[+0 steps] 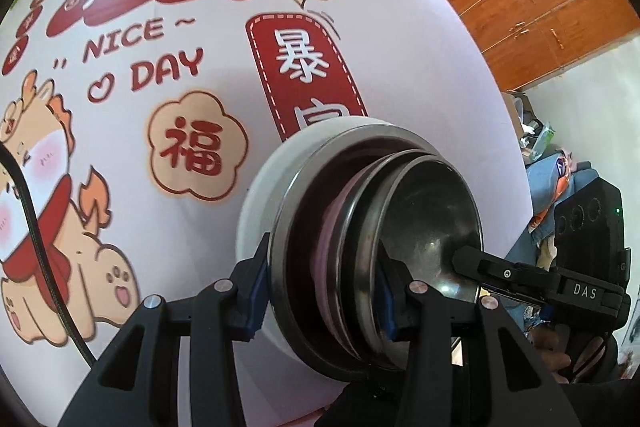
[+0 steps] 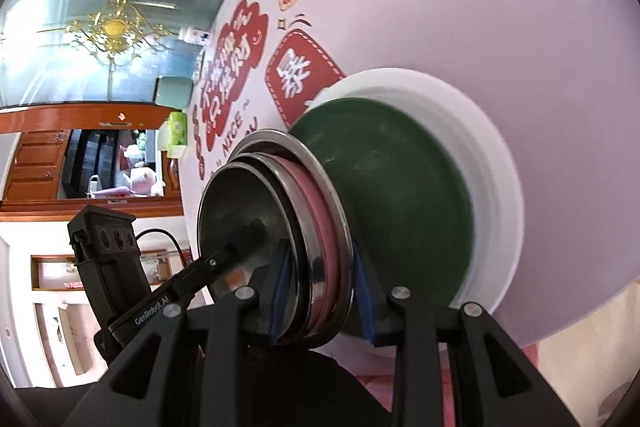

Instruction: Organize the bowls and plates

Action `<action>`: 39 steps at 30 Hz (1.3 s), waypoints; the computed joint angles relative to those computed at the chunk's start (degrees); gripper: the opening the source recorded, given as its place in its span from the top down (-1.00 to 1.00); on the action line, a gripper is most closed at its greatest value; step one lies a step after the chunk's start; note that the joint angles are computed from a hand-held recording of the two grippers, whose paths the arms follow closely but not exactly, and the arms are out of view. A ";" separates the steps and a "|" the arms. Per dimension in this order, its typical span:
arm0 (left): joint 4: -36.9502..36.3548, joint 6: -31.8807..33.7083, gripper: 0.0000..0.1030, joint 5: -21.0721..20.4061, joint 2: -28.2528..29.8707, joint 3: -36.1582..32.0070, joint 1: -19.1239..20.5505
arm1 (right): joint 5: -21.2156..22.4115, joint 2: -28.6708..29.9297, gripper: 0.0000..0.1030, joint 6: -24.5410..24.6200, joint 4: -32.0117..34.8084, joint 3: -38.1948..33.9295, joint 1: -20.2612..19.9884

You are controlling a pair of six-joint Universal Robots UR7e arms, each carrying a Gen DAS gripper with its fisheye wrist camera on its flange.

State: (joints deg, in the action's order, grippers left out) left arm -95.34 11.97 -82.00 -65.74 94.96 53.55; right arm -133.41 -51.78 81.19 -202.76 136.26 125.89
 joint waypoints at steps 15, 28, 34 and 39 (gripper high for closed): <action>-7.64 -12.64 0.09 1.32 -1.71 6.53 -2.29 | 11.71 -9.11 0.38 -17.21 2.13 5.27 -7.13; -10.54 -17.87 -0.17 5.71 -4.50 9.10 -3.62 | 3.82 -10.14 0.19 -17.94 11.80 1.80 -3.39; -13.02 -18.17 -0.29 5.55 -7.34 9.59 -3.02 | -4.75 -8.32 -0.06 -8.30 18.03 -0.10 2.92; -14.07 -16.35 -0.30 6.62 -11.97 11.76 -3.61 | -9.65 -5.82 -0.30 0.18 25.13 -2.83 8.35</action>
